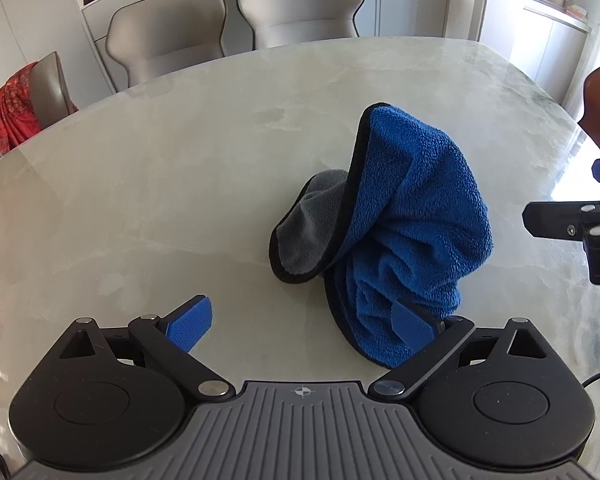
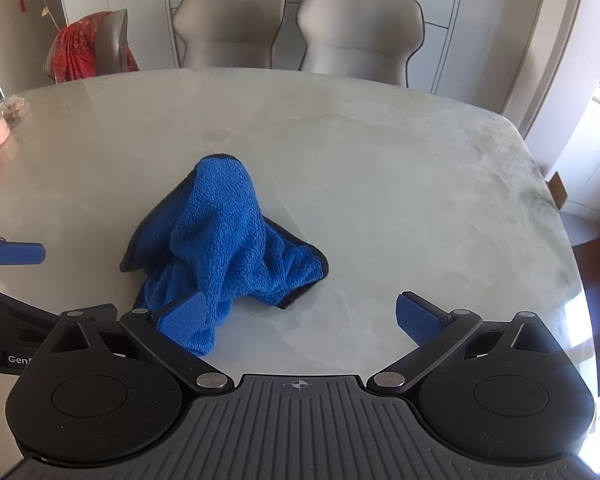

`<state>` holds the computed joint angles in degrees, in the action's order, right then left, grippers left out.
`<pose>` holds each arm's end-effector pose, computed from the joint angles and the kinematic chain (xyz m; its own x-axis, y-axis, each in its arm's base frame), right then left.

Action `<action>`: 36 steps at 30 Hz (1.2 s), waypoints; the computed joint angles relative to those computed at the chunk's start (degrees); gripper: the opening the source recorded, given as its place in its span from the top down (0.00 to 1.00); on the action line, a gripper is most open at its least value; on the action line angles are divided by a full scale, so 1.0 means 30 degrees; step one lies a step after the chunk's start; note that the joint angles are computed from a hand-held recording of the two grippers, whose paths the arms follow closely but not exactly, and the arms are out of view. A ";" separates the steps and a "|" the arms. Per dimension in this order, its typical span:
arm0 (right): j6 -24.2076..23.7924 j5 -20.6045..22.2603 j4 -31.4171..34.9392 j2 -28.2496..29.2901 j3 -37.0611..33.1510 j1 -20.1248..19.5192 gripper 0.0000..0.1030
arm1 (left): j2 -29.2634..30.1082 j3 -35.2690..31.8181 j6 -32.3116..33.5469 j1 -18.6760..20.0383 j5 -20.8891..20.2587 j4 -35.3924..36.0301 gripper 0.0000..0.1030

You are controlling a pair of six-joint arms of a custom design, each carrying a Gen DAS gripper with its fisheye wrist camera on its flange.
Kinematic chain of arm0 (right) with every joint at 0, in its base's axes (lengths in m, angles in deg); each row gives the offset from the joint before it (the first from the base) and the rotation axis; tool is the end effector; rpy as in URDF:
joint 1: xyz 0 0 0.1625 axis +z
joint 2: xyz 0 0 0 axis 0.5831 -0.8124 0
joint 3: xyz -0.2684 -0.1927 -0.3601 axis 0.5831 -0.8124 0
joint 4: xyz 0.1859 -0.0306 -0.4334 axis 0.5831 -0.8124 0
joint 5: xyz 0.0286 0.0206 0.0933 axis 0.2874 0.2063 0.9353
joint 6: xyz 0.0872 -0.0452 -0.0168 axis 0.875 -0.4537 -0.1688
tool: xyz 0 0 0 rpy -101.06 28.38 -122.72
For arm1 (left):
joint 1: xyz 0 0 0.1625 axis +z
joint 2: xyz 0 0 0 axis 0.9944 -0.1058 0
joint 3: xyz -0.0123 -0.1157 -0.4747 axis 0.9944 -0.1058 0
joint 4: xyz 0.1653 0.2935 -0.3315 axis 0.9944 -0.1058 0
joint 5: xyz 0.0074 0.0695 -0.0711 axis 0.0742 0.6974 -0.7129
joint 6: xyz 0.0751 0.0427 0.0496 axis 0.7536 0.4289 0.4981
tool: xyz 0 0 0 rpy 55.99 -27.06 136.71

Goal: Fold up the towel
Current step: 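Grasp one towel corner with the left gripper while the right gripper grasps another corner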

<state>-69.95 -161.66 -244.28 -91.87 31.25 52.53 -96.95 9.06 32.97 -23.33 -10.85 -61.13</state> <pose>0.0406 -0.7795 0.2171 -0.6629 0.3235 0.6752 -0.2585 0.7474 -0.6120 -0.2744 -0.8718 -0.0410 -0.4492 0.6684 -0.5928 0.8067 0.5886 0.0524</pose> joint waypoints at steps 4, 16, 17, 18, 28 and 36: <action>-0.0321 0.0200 0.0170 0.0098 -0.0388 -0.0038 0.00 | 0.0290 -0.0567 -0.0183 0.0052 0.0031 0.0282 0.04; -0.2890 0.4306 -0.3071 -0.0068 -0.0051 -0.0733 0.00 | 0.0517 -0.1533 -0.0326 0.0393 -0.1424 0.1005 0.04; -0.3498 0.3919 -0.3181 0.0067 -0.0230 -0.0667 0.00 | 0.0514 -0.1634 -0.0161 0.0465 -0.1686 0.1217 0.04; -0.4025 0.3579 -0.3262 0.0180 -0.0383 -0.0619 0.00 | 0.0513 -0.1732 -0.0002 0.0535 -0.1938 0.1422 0.05; -0.3160 0.2303 -0.0961 0.0391 -0.1135 -0.0466 0.00 | 0.1316 -0.2422 0.2302 0.0757 -0.1272 0.0960 0.19; -0.2338 0.2268 -0.0127 0.0391 -0.1057 -0.0533 0.00 | 0.1641 -0.2862 0.3216 0.1004 -0.1801 0.1544 0.42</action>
<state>-76.96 -154.86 -244.66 -90.69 28.08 50.93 -92.02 0.48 42.61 -20.32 -16.26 -56.50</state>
